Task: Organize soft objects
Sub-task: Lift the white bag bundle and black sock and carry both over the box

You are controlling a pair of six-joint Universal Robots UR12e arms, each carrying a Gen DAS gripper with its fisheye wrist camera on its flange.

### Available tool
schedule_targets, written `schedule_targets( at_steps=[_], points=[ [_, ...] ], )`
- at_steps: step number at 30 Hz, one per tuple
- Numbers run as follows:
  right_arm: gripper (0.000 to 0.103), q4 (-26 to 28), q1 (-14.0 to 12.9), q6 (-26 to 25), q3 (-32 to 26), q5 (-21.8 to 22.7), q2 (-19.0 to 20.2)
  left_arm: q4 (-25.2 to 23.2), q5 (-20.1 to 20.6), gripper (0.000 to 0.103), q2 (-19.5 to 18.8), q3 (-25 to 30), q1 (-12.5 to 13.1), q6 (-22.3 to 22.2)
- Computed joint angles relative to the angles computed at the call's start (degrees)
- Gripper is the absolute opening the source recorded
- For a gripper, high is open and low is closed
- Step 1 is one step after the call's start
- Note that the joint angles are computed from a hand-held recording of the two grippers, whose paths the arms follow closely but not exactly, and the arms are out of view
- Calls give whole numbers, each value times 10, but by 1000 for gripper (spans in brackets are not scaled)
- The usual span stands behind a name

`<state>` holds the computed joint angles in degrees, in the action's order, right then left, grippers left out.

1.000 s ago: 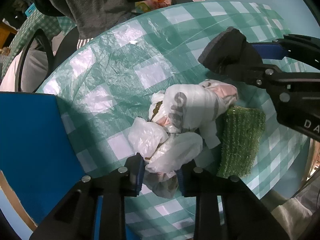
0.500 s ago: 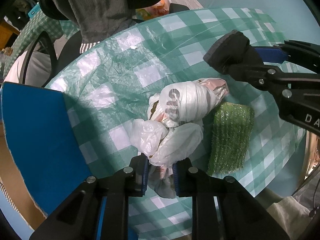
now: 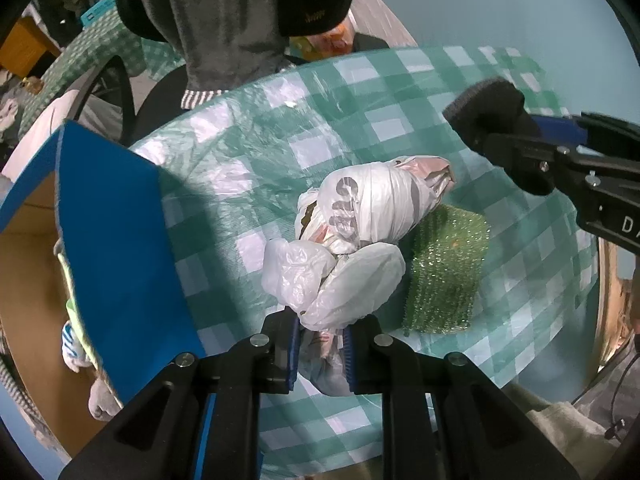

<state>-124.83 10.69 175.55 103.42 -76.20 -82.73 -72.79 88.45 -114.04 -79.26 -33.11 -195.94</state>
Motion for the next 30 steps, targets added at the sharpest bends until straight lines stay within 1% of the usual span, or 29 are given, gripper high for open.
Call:
schedule_targets(
  at_steps=[15, 30],
  points=[
    [40, -17, 0, 32, 14, 8, -31, 57, 2, 17, 42, -35, 3, -49],
    [40, -45, 11, 52, 14, 2, -57, 104, 18, 17, 76, -57, 2, -71]
  ],
)
